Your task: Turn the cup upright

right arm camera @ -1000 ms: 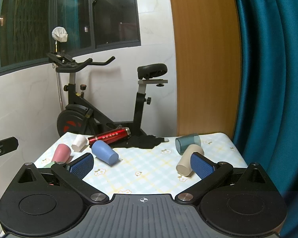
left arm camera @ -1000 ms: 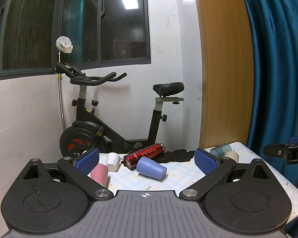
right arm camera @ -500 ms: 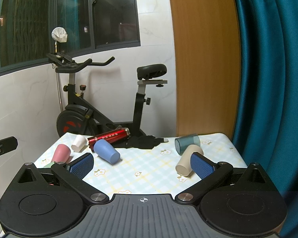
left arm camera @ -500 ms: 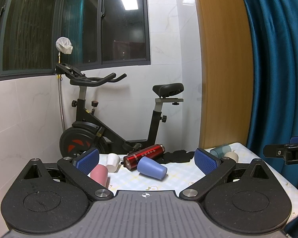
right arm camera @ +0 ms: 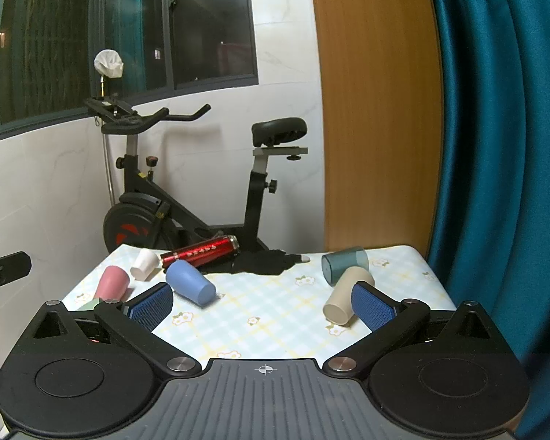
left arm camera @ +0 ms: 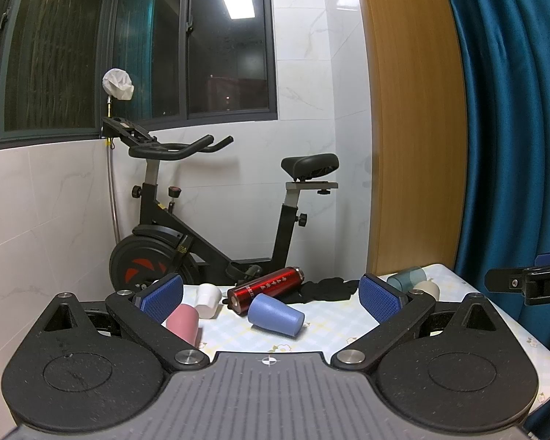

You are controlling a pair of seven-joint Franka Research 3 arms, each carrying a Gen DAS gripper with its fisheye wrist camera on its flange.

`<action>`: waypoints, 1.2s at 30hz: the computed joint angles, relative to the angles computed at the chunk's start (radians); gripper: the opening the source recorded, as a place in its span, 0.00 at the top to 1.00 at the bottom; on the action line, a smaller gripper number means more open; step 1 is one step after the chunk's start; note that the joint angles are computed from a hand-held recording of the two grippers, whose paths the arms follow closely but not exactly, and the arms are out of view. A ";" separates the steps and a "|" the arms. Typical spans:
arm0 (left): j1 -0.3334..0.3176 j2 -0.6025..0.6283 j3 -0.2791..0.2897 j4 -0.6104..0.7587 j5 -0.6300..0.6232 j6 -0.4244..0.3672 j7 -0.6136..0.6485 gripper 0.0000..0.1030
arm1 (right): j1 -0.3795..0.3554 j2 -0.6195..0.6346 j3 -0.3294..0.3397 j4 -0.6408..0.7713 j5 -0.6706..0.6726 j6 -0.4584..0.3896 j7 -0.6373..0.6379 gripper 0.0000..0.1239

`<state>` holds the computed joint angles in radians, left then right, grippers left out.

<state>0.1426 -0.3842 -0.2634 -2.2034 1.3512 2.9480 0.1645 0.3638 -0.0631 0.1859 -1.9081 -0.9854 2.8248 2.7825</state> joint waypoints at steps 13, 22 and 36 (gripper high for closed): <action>0.000 -0.002 0.000 -0.002 0.004 0.002 -0.003 0.00 | 0.001 0.001 0.000 0.002 -0.001 -0.001 0.001 0.17; 0.000 -0.002 0.000 -0.002 0.010 0.002 -0.010 0.00 | 0.003 0.002 0.000 0.005 0.000 -0.003 0.000 0.17; -0.066 0.090 0.066 0.010 -0.321 -0.006 0.218 0.00 | -0.014 0.032 -0.026 0.014 0.128 0.026 -0.143 0.17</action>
